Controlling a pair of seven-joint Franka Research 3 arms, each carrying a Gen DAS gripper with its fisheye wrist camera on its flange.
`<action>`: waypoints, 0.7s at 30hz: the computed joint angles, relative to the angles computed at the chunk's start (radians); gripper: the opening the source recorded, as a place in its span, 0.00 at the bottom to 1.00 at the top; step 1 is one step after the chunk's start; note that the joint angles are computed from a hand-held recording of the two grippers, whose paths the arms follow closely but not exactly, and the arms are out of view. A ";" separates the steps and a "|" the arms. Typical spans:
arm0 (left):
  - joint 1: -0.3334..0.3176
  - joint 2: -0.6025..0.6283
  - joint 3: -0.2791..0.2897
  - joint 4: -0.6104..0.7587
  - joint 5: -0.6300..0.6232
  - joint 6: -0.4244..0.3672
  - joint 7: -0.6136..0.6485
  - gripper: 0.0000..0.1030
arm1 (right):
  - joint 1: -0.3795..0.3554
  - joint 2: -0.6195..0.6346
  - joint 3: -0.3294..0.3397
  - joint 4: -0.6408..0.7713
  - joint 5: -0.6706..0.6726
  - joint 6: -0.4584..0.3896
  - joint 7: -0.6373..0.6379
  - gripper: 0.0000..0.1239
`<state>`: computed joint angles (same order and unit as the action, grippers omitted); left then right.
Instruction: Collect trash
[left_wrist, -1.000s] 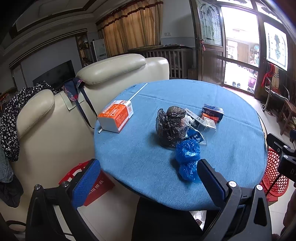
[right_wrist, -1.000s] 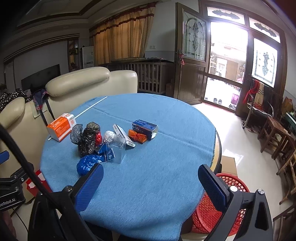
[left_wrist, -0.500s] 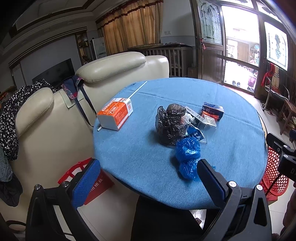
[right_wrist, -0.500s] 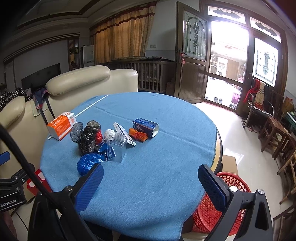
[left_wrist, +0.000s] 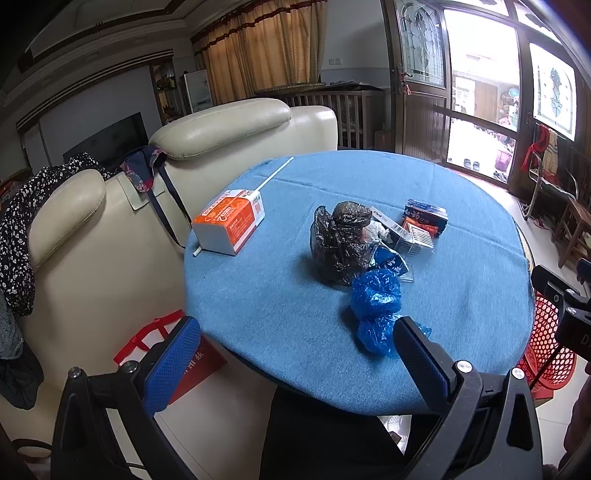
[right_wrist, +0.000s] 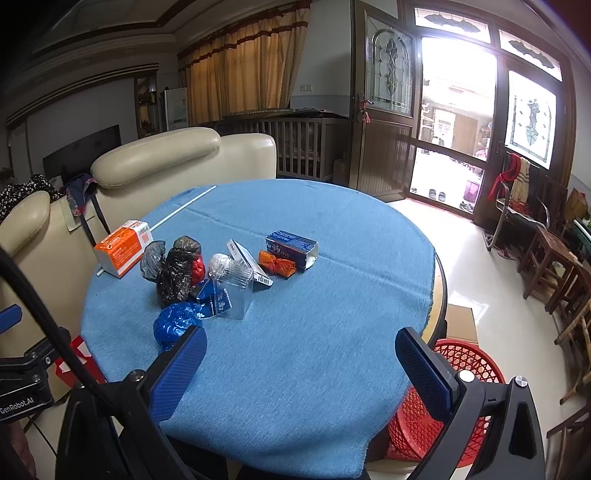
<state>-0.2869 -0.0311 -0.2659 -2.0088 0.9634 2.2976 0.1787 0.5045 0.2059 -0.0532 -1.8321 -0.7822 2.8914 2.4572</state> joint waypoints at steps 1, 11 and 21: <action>0.000 0.000 0.000 -0.001 -0.001 0.001 0.000 1.00 | 0.001 0.002 -0.001 0.001 -0.003 0.001 0.002 0.83; 0.014 0.010 0.014 -0.010 -0.053 0.054 0.012 1.00 | -0.009 0.015 0.012 0.010 0.057 -0.003 -0.052 0.83; 0.057 0.093 0.056 -0.011 -0.237 0.142 0.104 1.00 | -0.269 0.254 0.321 0.236 0.801 -0.059 -0.703 0.83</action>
